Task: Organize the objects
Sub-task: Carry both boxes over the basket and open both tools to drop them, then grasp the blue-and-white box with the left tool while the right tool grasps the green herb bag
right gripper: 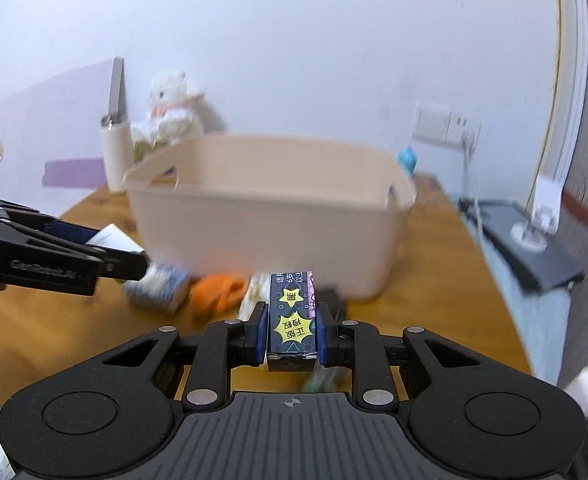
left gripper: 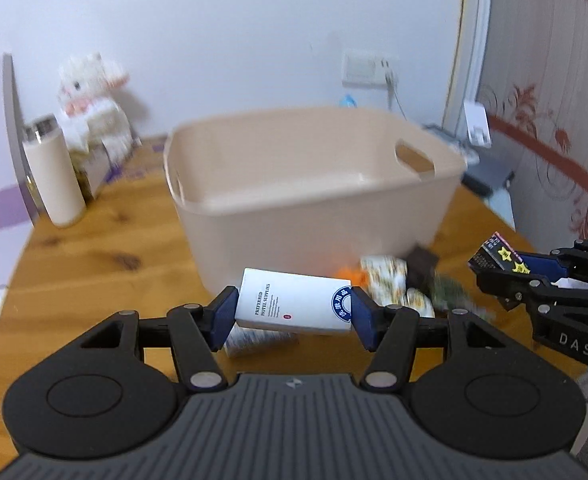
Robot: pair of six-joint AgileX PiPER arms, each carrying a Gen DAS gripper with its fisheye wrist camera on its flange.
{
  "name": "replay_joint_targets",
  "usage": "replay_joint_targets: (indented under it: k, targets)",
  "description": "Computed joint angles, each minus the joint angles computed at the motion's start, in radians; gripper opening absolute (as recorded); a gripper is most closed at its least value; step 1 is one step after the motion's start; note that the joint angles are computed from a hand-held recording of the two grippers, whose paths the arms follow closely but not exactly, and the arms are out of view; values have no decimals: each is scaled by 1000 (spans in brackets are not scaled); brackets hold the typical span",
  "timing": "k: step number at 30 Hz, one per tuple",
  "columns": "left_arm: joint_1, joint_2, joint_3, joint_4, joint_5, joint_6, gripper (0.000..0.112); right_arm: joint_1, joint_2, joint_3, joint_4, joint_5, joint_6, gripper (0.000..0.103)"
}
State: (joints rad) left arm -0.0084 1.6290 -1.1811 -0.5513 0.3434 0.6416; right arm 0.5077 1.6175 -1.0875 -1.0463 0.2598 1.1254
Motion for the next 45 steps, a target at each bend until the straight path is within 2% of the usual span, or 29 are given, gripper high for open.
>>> replay_joint_targets:
  k: [3, 9, 13, 19, 21, 23, 27, 30, 31, 32, 33, 34, 35, 39, 42, 45]
  targets:
    - [-13, 16, -70, 109, -6, -114, 62, -6, 31, -66, -63, 8, 44, 22]
    - [-34, 120, -245, 215, -17, -226, 62, -31, 137, -241, 14, 13, -22, 22]
    - [-72, 240, -417, 464, 13, -480, 62, -35, 233, -370, 88, 46, -81, 22]
    - [-107, 448, -717, 667, 169, -686, 62, -36, 354, -527, 249, 104, -225, 21]
    - [-125, 513, -801, 780, 226, -800, 62, -43, 385, -570, 325, 123, -301, 21]
    - [-130, 562, -866, 794, 275, -816, 62, -50, 414, -610, 381, 142, -360, 22]
    - [-136, 602, -902, 804, 302, -804, 62, -57, 463, -681, 455, 185, -456, 22]
    - [-133, 605, -909, 784, 312, -791, 63, -49, 490, -718, 438, 216, -471, 24]
    - [-129, 605, -913, 763, 316, -774, 63, -46, 486, -711, 425, 214, -461, 31]
    - [-126, 598, -905, 747, 308, -759, 64, -46, 479, -699, 414, 205, -447, 35]
    - [-127, 581, -877, 753, 292, -755, 65, -47, 469, -685, 410, 195, -438, 43]
    - [-133, 566, -854, 777, 280, -766, 69, -47, 457, -670, 397, 189, -420, 56]
    - [-135, 544, -818, 796, 257, -775, 76, -46, 441, -645, 365, 175, -381, 61]
    - [-124, 474, -726, 777, 210, -780, 81, -42, 375, -565, 292, 143, -309, 68]
    - [-122, 409, -634, 797, 164, -804, 90, -27, 324, -504, 200, 140, -223, 76]
    - [-124, 331, -522, 835, 107, -824, 91, -16, 267, -435, 135, 135, -151, 78]
